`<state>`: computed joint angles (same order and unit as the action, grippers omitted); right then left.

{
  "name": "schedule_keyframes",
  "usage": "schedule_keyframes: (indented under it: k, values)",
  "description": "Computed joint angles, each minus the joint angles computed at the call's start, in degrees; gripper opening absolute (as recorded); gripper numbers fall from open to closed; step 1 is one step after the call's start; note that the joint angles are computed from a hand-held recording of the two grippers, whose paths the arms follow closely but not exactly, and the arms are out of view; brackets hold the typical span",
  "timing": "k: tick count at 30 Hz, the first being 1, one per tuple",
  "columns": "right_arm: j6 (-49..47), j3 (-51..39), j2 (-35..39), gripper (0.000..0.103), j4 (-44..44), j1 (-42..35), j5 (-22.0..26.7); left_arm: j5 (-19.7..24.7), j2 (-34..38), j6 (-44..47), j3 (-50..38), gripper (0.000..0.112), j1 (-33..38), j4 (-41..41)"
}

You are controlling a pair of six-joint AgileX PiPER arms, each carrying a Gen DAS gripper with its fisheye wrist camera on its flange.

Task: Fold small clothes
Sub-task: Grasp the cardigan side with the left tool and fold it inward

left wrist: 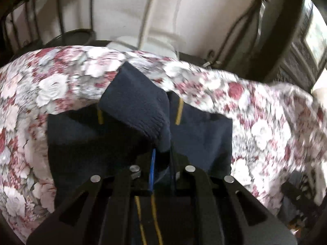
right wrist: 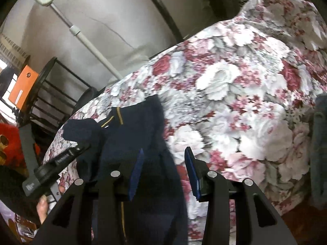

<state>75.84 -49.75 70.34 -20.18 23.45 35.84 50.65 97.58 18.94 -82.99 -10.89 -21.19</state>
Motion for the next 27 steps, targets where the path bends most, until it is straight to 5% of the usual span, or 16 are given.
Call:
schedule_keyframes:
  k: [3,7,13,27]
  values:
    - [-2.3,1.7,-1.2,0.042,2.3,-2.4,-1.0,-1.2,0.8,0.6,2.1,0.013,-3.3,2.3]
    - [-3.9,2.5,-0.9,0.042,4.8,-4.4,-2.8,-1.1,1.7,-1.7,4.4,0.047,-6.3,7.0]
    - [-5.9,-1.0,4.6,0.042,8.7,-4.2,-6.8,-0.9,-2.6,2.1,5.2,0.069,-2.2,4.0]
    - [-16.1,-15.4,30.5,0.037,18.3,-4.9,-12.9,4.1,12.8,6.4,-6.5,0.072,13.9,7.1]
